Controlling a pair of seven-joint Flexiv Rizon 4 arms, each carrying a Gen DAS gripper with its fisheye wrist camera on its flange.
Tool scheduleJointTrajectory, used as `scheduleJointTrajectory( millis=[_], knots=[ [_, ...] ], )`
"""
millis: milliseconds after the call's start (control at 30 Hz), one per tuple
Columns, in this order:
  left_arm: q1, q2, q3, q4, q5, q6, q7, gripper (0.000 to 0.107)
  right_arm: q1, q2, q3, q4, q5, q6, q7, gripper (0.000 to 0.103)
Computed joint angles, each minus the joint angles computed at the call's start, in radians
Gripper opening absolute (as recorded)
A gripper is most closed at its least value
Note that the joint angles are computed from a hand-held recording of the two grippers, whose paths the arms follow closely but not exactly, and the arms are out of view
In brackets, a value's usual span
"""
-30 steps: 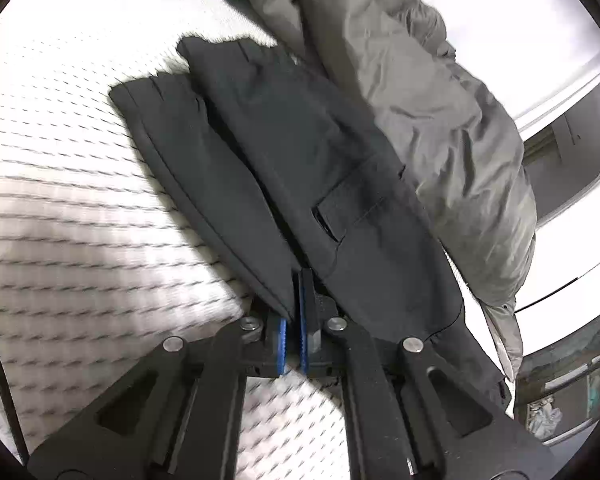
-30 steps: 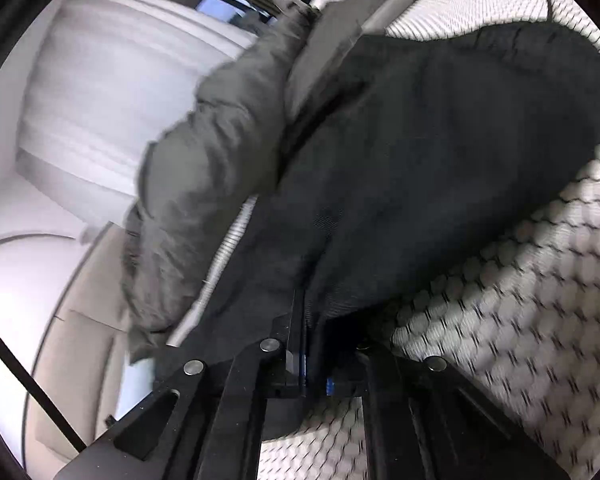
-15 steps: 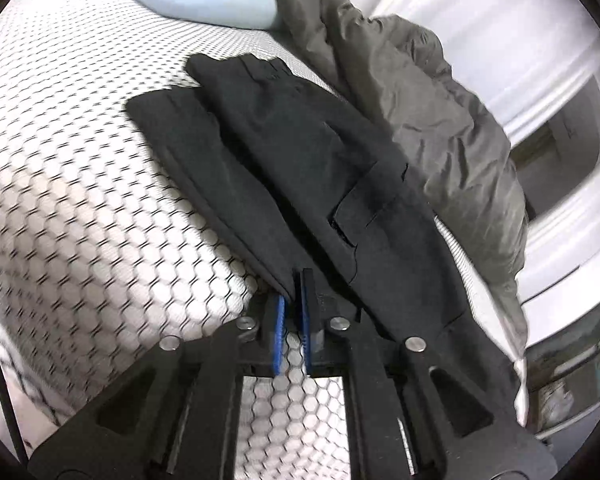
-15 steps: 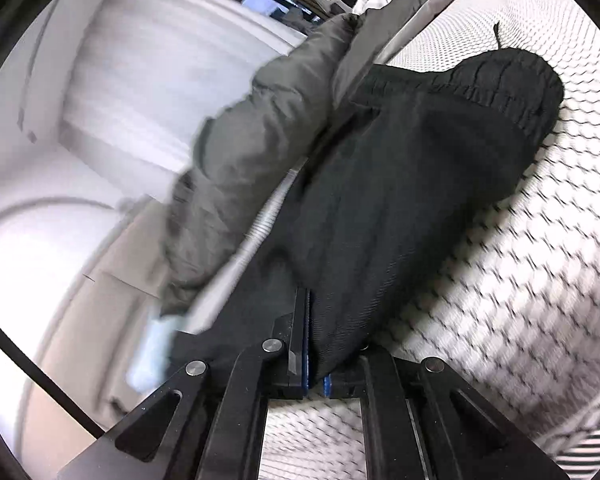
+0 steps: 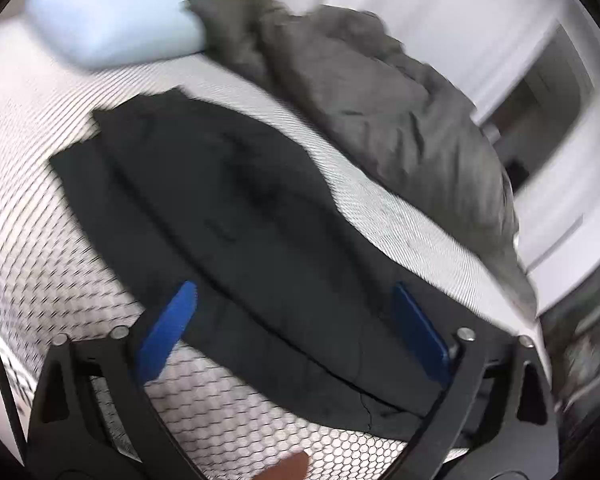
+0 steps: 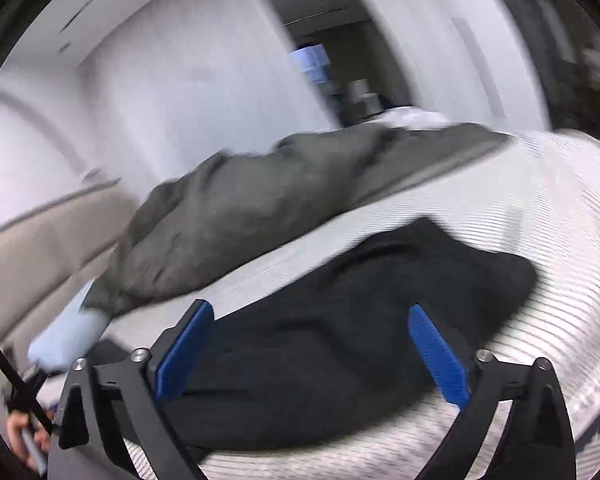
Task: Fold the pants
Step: 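Open both grippers and release the black pants on the bed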
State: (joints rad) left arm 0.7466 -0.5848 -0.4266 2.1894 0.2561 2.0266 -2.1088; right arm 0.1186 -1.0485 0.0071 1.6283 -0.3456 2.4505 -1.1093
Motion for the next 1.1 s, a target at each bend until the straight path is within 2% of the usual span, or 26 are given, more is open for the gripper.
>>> scheduleJointTrajectory(
  millis=[67,133,200,267,333,433,500,600,667,733,833,967,1033,1100],
  knots=[
    [-0.119,0.023,0.103,-0.008,-0.028,0.015,0.055,0.102,0.013,-0.019,0.014,-0.067,-0.047,-0.066,0.026,0.102],
    [-0.194,0.035,0.17,-0.005,-0.056,0.031,0.09,0.102,-0.005,-0.047,0.043,-0.125,-0.127,-0.112,0.077,0.103],
    [-0.201,0.035,0.177,-0.008,-0.047,0.024,0.109,0.102,-0.005,-0.076,0.06,-0.18,-0.179,-0.151,0.115,0.103],
    [-0.258,0.045,0.234,-0.009,-0.089,0.006,0.143,0.102,-0.014,-0.11,0.073,-0.229,-0.258,-0.178,0.15,0.103],
    [-0.282,0.044,0.256,-0.009,-0.122,-0.006,0.169,0.102,-0.012,-0.142,0.071,-0.289,-0.32,-0.239,0.177,0.103],
    [-0.179,0.008,0.175,-0.022,-0.041,0.021,0.136,0.102,0.009,-0.154,0.061,-0.301,-0.326,-0.283,0.17,0.103],
    [-0.186,-0.016,0.181,-0.027,-0.071,0.073,0.146,0.102,0.009,-0.157,0.065,-0.289,-0.332,-0.292,0.16,0.103],
    [-0.133,-0.025,0.136,-0.058,-0.044,0.006,0.149,0.102,0.002,-0.153,0.071,-0.266,-0.336,-0.287,0.144,0.103],
    [-0.036,-0.057,0.043,-0.072,-0.008,-0.001,0.125,0.102,-0.009,-0.139,0.074,-0.225,-0.337,-0.258,0.13,0.103],
    [0.069,-0.082,-0.068,-0.082,0.012,-0.057,0.103,0.102,-0.015,-0.135,0.077,-0.207,-0.342,-0.244,0.124,0.103],
    [0.198,-0.157,-0.216,-0.091,0.022,-0.096,0.114,0.099,-0.015,-0.129,0.075,-0.192,-0.345,-0.237,0.116,0.103],
    [0.281,-0.246,-0.336,-0.104,0.014,-0.148,0.189,0.089,-0.011,-0.123,0.069,-0.178,-0.342,-0.237,0.099,0.103],
    [0.306,-0.285,-0.386,-0.118,-0.006,-0.206,0.23,0.089,-0.012,-0.123,0.069,-0.177,-0.34,-0.238,0.093,0.103],
    [0.294,-0.307,-0.392,-0.14,-0.043,-0.234,0.256,0.088,-0.018,-0.127,0.075,-0.182,-0.344,-0.24,0.095,0.103]
  ],
)
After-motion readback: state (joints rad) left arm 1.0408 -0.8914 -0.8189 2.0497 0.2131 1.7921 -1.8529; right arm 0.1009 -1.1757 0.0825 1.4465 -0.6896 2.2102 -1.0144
